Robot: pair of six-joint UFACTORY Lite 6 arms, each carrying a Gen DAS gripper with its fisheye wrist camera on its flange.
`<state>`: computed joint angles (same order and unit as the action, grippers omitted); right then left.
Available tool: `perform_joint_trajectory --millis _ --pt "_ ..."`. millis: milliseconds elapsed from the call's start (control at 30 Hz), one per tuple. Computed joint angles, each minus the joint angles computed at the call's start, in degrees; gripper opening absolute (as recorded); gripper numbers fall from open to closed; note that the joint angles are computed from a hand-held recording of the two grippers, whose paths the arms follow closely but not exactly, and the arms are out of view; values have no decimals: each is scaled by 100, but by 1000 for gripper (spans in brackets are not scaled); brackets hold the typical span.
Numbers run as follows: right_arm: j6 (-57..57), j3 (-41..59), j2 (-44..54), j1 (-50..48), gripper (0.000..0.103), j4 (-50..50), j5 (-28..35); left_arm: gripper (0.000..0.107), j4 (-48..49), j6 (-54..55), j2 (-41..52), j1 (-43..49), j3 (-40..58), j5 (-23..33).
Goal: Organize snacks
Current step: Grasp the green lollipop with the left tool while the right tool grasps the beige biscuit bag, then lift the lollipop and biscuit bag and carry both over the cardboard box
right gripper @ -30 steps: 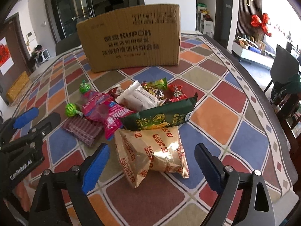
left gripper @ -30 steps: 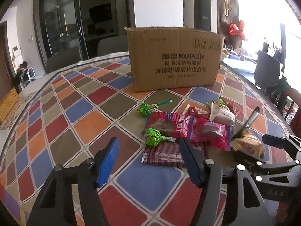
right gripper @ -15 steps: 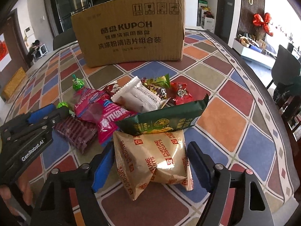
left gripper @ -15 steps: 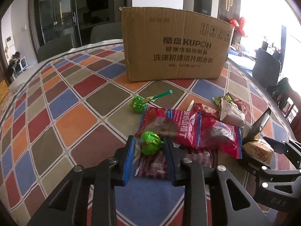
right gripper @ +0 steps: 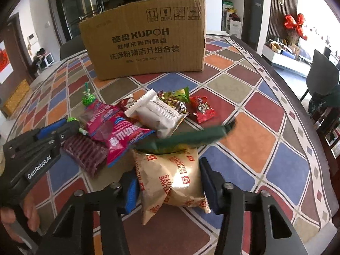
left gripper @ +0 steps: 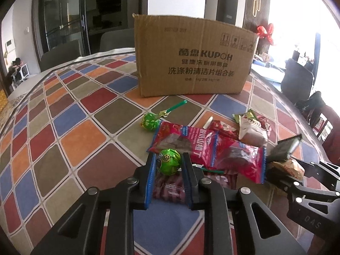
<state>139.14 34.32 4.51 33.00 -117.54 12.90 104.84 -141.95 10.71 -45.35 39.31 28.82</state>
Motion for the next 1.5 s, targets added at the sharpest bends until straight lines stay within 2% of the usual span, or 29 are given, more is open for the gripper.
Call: perform_joint_trajectory --millis 233,367,567,867,933,1067,1200,1333,1500 --pt "-214 -406 -746 147 51 276 42 24 -979 573 -645 -660 -325 368" --pt "-772 -701 -1412 321 51 863 71 24 -1569 954 -994 -1046 -408 603" --pt "-2182 -882 -2220 651 51 2190 225 24 -2480 1674 -1521 -1621 -357 1224" --pt "-3690 -369 -2436 331 51 3376 -195 24 -2941 2464 -1923 -1698 20 1661" --pt "-3944 -191 -2443 348 51 3558 -123 24 -2976 2617 -1961 -1641 122 1708" --pt "-4562 146 -2332 266 51 4065 -213 24 -2955 2960 -2039 -1366 337 1573" --pt "-4875 560 -2059 105 51 4246 -340 24 -3017 3536 -2073 -656 607 720" --pt "-5147 1060 -1644 -91 51 4366 -506 24 -3088 3962 -1767 -111 1044 307" --pt "-5455 1837 -984 -272 51 4385 -530 24 -3046 4397 -1279 337 1723 264"
